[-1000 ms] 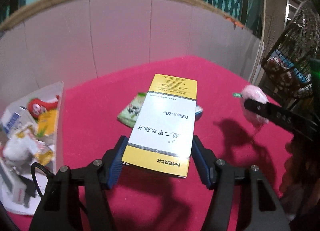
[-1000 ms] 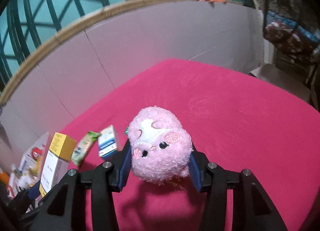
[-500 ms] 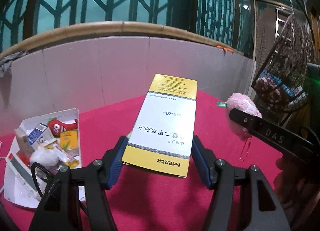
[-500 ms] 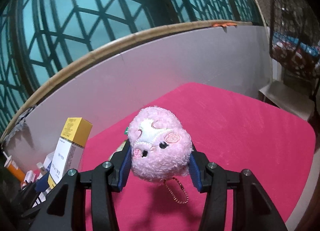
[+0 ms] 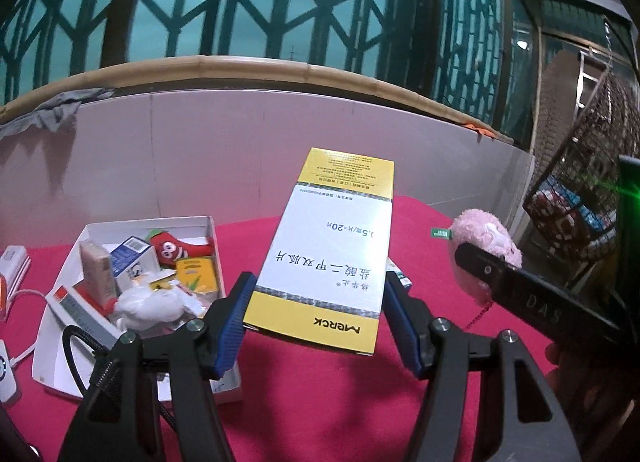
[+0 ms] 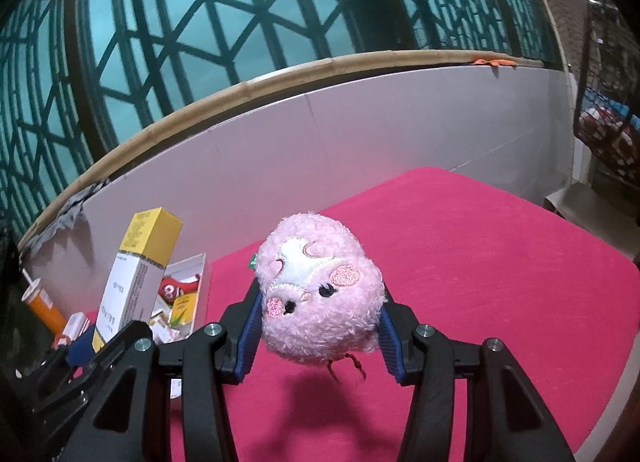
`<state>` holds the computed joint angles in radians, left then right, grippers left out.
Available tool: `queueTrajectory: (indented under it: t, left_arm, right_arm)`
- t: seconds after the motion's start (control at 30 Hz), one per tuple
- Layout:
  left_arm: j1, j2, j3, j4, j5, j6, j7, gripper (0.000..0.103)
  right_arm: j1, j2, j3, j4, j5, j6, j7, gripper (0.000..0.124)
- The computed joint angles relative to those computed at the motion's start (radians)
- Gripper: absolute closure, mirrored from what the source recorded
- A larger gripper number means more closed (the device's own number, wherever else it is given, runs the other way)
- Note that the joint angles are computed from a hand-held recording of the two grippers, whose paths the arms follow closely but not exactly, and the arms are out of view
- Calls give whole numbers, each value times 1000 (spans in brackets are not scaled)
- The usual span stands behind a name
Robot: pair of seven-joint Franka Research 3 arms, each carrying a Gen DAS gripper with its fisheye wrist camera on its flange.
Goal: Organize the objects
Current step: 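Lift the Merck box and pig plush and carry them over the tray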
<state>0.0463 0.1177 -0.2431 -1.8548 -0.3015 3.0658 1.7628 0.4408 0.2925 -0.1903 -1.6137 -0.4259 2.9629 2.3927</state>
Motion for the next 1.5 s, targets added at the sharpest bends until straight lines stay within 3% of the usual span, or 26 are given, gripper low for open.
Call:
queueTrajectory:
  t: [0.9,1.23,1.5]
  left_arm:
    - [32,-66,76,-70,-193,16,83,40]
    - [56,-62,112,-64,-223,-14,80,40]
    - [115,-1,133,53,-179,-98,7,40]
  right_arm:
    - [60,104,62,164,68,-90,-179,68]
    - [93,211,87,322,129,-149,-305,68]
    - [98,345,107,541,208,-245,-412,68]
